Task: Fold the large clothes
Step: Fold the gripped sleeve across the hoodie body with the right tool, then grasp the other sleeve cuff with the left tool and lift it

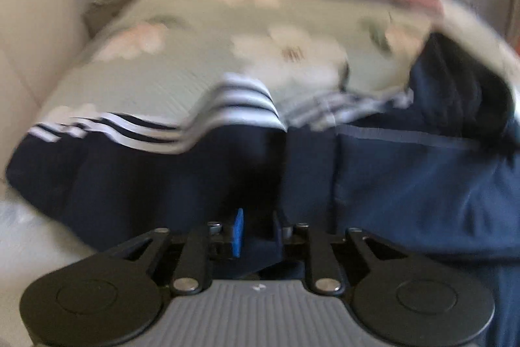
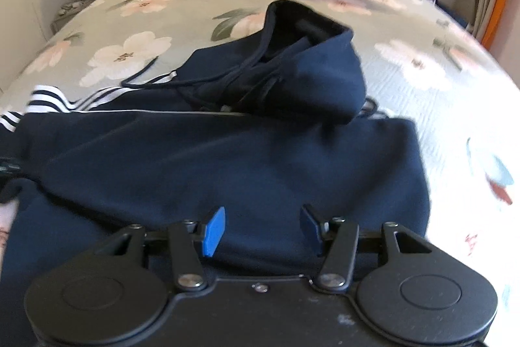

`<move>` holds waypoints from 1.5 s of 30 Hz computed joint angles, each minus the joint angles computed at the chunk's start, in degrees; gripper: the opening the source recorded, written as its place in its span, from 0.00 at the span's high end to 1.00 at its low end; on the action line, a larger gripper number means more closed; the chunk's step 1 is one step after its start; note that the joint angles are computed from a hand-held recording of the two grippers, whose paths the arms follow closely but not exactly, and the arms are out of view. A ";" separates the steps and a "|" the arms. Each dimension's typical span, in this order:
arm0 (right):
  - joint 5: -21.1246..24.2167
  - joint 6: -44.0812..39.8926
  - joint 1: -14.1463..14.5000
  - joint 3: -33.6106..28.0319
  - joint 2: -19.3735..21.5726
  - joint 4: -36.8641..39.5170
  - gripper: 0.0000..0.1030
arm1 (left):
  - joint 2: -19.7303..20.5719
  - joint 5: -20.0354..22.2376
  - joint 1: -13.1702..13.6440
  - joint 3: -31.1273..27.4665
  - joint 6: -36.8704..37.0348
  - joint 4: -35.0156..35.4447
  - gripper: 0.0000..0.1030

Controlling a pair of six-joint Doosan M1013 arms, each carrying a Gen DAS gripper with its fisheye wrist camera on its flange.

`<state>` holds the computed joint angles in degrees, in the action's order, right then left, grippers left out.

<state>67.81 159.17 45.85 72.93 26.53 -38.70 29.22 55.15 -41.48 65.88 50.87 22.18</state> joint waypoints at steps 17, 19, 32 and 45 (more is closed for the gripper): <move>2.15 -2.64 -1.28 -4.64 4.94 7.14 0.79 | 1.57 -7.49 -2.40 2.24 11.52 -4.03 0.53; 1.91 -2.23 -1.27 -4.44 4.94 7.15 0.79 | 1.86 -8.75 -2.32 2.37 11.90 -4.56 0.53; 4.67 -2.60 0.42 -5.93 4.79 6.76 0.78 | -7.40 -4.04 3.51 10.63 -17.69 10.13 0.34; 4.77 -5.07 4.96 -8.60 5.78 0.03 0.68 | -4.70 -5.95 21.67 9.71 -34.50 -7.60 0.44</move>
